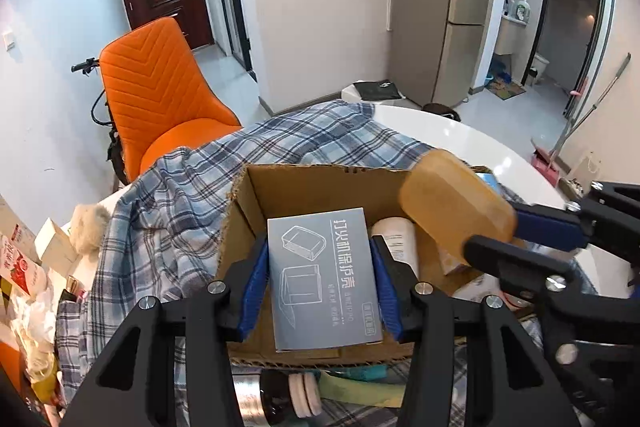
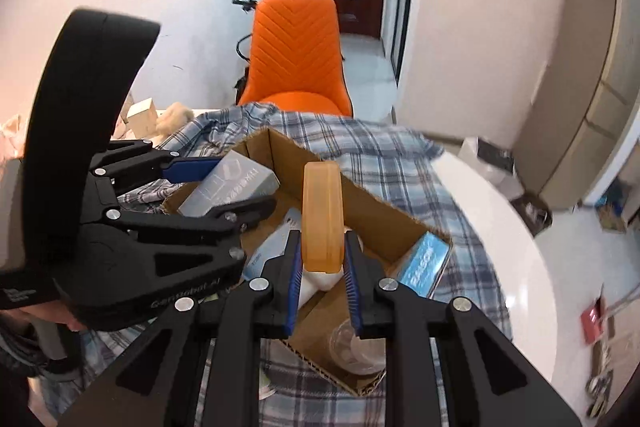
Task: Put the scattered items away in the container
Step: 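Lower the grey box into the cardboard box and open the left gripper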
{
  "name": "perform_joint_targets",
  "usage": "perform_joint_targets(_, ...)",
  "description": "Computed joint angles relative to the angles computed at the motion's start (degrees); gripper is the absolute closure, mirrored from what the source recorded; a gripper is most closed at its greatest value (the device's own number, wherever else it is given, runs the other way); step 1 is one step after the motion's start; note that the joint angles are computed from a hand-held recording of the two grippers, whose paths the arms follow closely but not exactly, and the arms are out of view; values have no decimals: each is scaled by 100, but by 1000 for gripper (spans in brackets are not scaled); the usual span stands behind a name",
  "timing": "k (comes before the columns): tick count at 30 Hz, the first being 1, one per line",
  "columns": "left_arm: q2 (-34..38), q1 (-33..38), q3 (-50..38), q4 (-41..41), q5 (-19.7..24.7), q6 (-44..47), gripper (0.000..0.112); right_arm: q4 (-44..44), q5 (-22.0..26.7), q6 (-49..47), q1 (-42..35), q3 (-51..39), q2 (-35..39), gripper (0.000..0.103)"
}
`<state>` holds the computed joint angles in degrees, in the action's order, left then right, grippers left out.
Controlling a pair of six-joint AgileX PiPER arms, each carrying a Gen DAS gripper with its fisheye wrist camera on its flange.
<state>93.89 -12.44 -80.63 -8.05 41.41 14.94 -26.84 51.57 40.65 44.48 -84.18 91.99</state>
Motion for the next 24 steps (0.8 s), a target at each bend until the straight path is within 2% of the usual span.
perform_joint_targets(6,-26,-32,122,-55,-94,-70,61,-475,119,314,181,52,73,85)
perform_joint_targets(10,35,-86,28,133,135,-317,61,-324,281,99,86,-143,201,85)
perform_joint_targets(18,300,-240,-392,578,556,-812,61,951,1103,-1582,-544,-1160,786,85)
perform_joint_targets(24,651,-339,-879,958,1048,-1215,61,1750,1702,-2304,-909,-1740,1237,85)
